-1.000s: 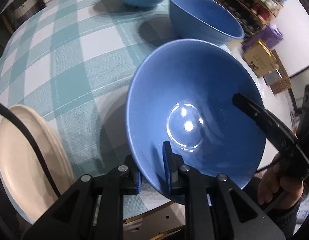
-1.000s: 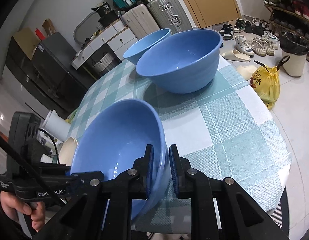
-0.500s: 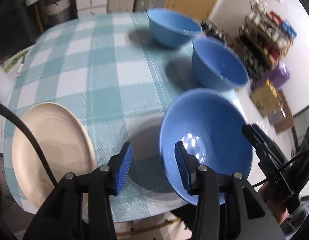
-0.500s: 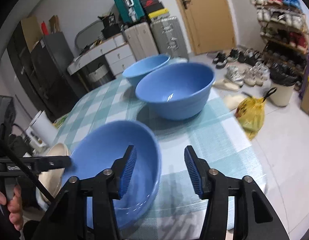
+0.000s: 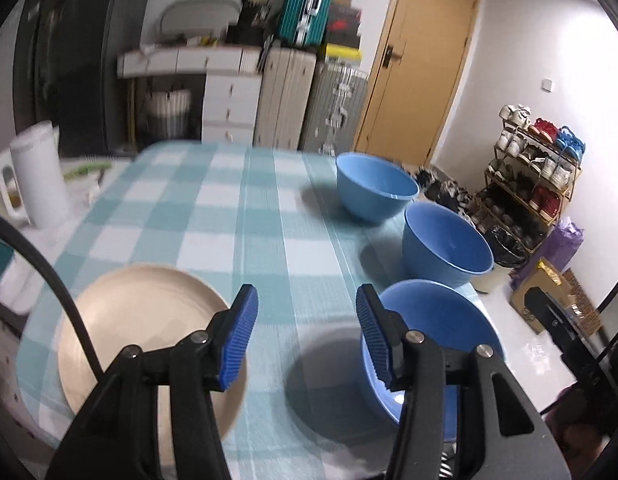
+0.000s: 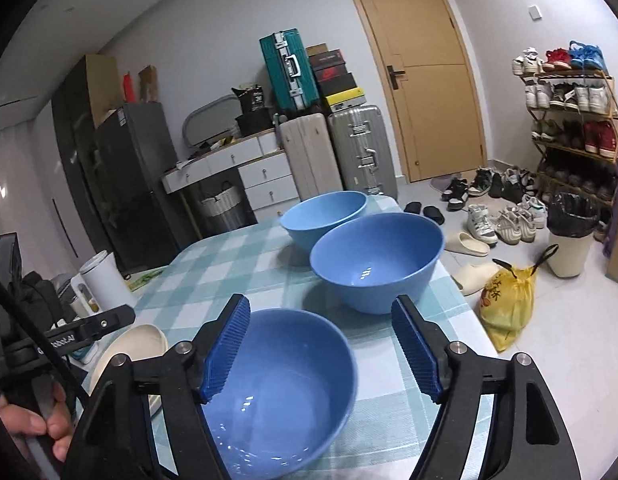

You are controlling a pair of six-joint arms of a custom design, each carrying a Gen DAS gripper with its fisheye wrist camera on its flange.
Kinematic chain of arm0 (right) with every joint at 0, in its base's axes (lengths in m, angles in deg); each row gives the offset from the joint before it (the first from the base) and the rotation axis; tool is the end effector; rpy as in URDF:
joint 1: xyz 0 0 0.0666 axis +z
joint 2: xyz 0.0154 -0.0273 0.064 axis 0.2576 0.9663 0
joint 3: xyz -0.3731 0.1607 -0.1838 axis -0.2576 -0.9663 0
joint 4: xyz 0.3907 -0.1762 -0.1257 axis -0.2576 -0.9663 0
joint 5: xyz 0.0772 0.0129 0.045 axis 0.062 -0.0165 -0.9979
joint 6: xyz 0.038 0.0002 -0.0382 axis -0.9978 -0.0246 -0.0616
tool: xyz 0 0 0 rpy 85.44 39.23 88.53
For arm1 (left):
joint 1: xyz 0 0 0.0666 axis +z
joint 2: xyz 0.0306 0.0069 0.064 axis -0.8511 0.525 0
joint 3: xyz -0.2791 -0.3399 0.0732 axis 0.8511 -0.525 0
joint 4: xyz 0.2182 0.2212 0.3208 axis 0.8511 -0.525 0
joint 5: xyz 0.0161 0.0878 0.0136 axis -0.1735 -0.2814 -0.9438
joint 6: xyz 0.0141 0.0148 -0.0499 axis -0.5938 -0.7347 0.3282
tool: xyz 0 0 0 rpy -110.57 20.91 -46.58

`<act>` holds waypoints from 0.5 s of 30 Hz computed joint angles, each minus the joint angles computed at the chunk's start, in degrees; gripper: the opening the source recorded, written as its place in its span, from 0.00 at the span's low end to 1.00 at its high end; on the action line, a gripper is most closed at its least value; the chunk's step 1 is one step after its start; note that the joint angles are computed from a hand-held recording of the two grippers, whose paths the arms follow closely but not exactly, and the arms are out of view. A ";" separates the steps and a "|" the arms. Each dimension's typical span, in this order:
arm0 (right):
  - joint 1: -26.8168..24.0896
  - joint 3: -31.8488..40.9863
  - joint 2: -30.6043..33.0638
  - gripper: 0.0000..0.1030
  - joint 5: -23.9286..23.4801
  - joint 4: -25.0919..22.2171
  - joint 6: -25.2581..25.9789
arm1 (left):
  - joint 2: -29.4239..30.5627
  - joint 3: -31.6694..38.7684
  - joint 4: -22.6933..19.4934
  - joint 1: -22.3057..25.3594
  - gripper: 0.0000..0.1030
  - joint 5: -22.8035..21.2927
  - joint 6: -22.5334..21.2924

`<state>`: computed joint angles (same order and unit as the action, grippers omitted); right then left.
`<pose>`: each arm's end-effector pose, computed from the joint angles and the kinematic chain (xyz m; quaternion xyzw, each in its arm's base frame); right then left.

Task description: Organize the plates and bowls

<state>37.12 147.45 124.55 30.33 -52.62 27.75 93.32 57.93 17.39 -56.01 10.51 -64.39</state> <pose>0.5908 0.2312 0.5669 0.0776 0.8408 0.1108 0.5241 0.6387 0.0148 0.5820 0.0413 0.8874 -0.1304 0.4402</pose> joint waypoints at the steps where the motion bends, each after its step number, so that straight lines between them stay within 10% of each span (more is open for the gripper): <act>1: 0.01 0.12 0.07 0.72 -0.23 0.05 0.04 | -0.28 -0.70 1.34 -0.05 0.51 -0.28 -0.28; 10: 0.15 0.66 0.62 0.72 -0.97 -0.06 0.72 | -2.25 -4.49 8.17 0.08 0.57 -0.12 0.89; 15: 0.07 0.54 0.61 0.73 -0.46 -0.32 0.14 | -4.72 -8.31 15.17 -0.34 0.89 -2.17 -0.09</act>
<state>37.19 148.00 125.16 29.87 -52.94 27.88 88.61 49.62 32.56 -56.35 8.33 -64.48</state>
